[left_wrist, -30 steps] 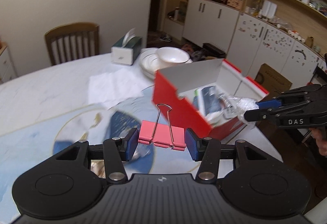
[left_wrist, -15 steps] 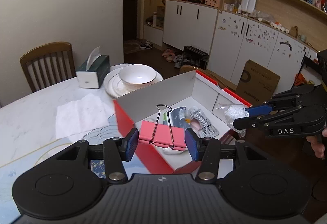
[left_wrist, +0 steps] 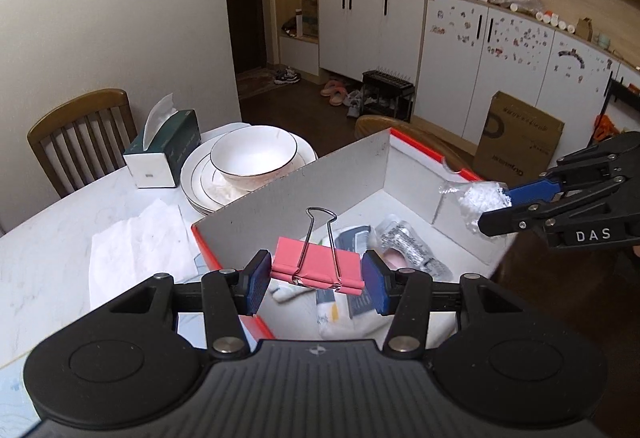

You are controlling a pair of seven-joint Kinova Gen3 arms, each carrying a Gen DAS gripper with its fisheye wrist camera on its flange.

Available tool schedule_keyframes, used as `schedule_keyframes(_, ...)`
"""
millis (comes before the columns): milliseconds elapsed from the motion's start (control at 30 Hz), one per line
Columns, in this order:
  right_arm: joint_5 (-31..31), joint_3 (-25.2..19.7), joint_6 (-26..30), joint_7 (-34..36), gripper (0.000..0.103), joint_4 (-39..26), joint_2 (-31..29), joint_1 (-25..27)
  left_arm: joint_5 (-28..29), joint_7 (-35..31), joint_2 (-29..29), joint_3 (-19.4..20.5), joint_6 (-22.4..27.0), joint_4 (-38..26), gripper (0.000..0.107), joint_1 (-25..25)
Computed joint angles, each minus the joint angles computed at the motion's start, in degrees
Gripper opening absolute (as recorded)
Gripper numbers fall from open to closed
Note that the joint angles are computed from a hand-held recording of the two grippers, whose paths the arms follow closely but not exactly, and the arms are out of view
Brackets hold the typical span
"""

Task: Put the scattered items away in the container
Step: 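Carry the binder clip and foam-pellet bag over the red box with both grippers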

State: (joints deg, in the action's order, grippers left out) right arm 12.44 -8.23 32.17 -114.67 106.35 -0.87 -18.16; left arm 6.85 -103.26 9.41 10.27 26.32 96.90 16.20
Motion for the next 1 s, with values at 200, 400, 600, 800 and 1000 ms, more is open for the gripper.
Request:
schedule_keyframes(200, -1.6, 1.3, 1.5, 3.1, 0.028, -2.4, 4.2, 0.3, -7.3, 7.2, 5.6, -2.7, 2.5, -5.6, 0.049, 4.3)
schedule_keyframes(400, 0.1, 2.8, 2.9, 2.5, 0.028, -4.6, 8.1, -1.2, -12.8, 12.2, 10.2, -4.7, 5.3, -10.0, 0.049, 7.3)
schedule_keyframes(600, -1.3, 2.8, 4.3, 5.8, 0.028, -6.7, 11.3, -1.4, -16.6, 14.3, 13.1, -5.5, 6.5, -12.4, 0.049, 9.5)
schedule_keyframes(800, -0.5, 3.7, 6.9, 6.4, 0.028, -9.3, 14.4, -2.5, -18.4, 15.0, 15.2, -5.7, 8.6, -14.3, 0.049, 10.5)
schedule_keyframes(1000, -1.6, 3.9, 7.5, 8.0, 0.028, -9.9, 15.6, -2.3, -17.7, 14.0, 16.3, -4.9, 10.5, -15.7, 0.048, 10.2)
